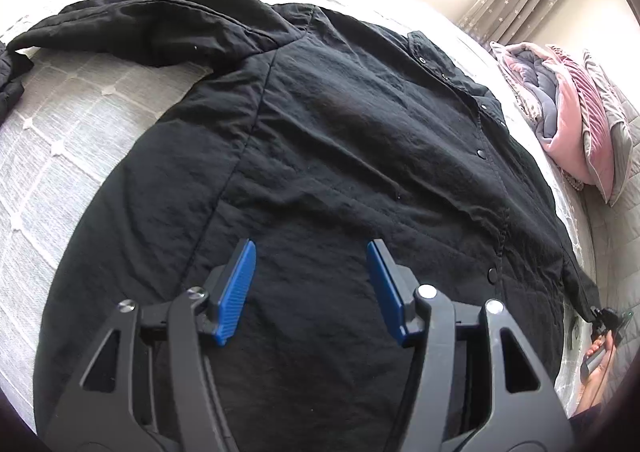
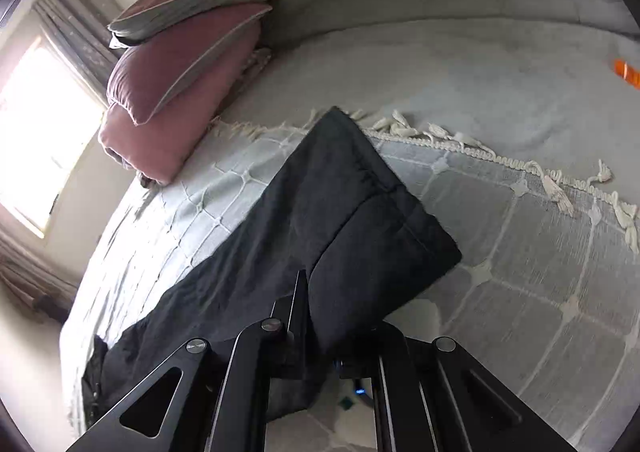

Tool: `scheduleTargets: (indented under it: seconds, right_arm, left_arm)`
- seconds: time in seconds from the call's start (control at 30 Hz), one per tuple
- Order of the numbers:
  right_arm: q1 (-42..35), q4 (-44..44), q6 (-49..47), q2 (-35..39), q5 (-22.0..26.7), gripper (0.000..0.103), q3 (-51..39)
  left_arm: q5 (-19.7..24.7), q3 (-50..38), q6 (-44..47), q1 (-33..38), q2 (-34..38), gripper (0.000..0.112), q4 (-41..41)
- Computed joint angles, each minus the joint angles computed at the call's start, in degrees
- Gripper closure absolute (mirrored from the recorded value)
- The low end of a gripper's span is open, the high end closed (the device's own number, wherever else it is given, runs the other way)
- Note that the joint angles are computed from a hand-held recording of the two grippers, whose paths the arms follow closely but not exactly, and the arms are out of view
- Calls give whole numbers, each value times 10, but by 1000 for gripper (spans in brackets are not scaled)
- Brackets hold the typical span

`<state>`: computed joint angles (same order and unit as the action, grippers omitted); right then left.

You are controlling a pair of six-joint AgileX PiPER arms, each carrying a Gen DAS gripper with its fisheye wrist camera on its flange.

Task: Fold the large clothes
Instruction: 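Close the right tool on the end of the coat sleeve, then lift the sleeve up with the right tool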

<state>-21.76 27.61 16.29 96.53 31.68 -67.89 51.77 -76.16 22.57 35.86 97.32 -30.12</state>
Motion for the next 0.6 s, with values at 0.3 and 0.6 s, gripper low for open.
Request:
scheduleTargets:
  seconds: [0.3, 0.6]
  right_arm:
    - [29, 421, -416, -2, -54, 94, 95]
    - [56, 584, -575, -10, -109, 90, 170]
  left_arm:
    - [-1, -1, 4, -5, 2, 53, 1]
    - [3, 1, 3, -11, -1, 53, 4]
